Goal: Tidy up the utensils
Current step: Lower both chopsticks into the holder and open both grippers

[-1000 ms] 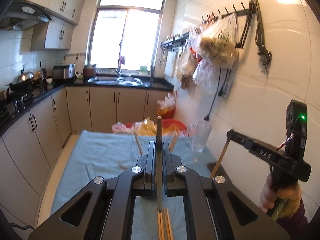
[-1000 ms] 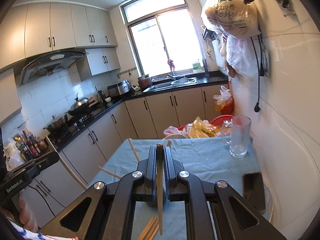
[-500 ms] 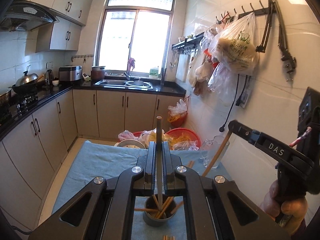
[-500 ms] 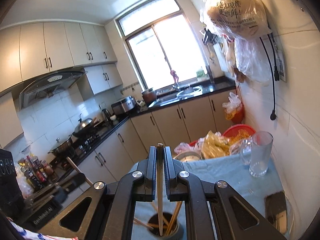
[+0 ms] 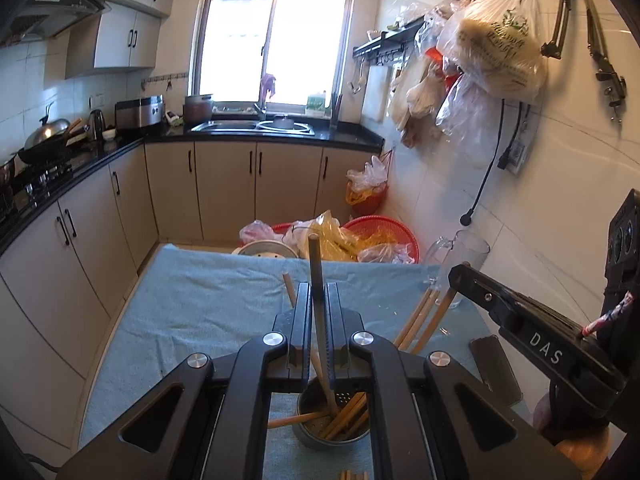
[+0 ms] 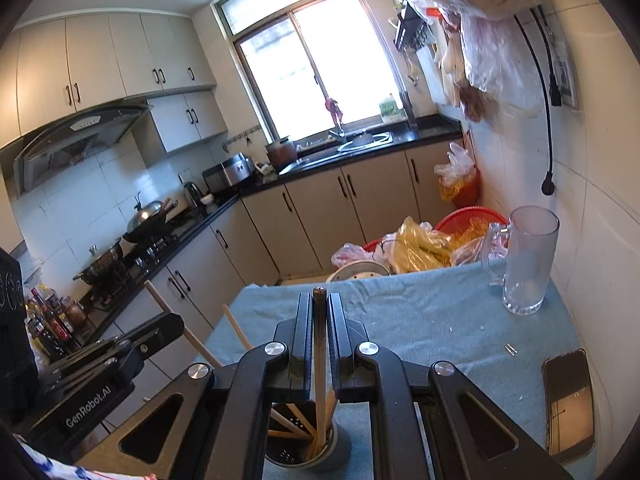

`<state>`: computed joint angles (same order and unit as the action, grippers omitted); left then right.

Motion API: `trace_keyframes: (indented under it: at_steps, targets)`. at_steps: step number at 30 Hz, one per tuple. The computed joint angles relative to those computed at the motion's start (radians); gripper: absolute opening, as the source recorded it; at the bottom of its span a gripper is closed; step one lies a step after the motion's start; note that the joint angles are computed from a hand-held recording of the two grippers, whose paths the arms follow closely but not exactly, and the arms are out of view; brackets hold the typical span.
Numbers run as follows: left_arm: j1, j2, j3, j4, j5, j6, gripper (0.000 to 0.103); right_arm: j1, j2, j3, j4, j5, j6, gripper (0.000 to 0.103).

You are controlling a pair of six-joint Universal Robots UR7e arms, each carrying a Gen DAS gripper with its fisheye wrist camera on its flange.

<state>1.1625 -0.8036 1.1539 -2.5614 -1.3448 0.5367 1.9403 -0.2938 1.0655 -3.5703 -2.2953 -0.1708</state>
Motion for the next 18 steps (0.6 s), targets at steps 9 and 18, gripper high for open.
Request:
trace_keyframes:
  at_steps: [9, 18]
  targets:
    - [0.002, -0.015, 0.025, -0.015, 0.005, 0.001, 0.006, -0.007, 0.013, -0.01, 0.0, -0.019, -0.005, 0.016]
    - [0.009, -0.088, 0.086, -0.032, -0.029, -0.029, 0.029, 0.013, 0.009, 0.001, -0.044, -0.053, -0.041, 0.041]
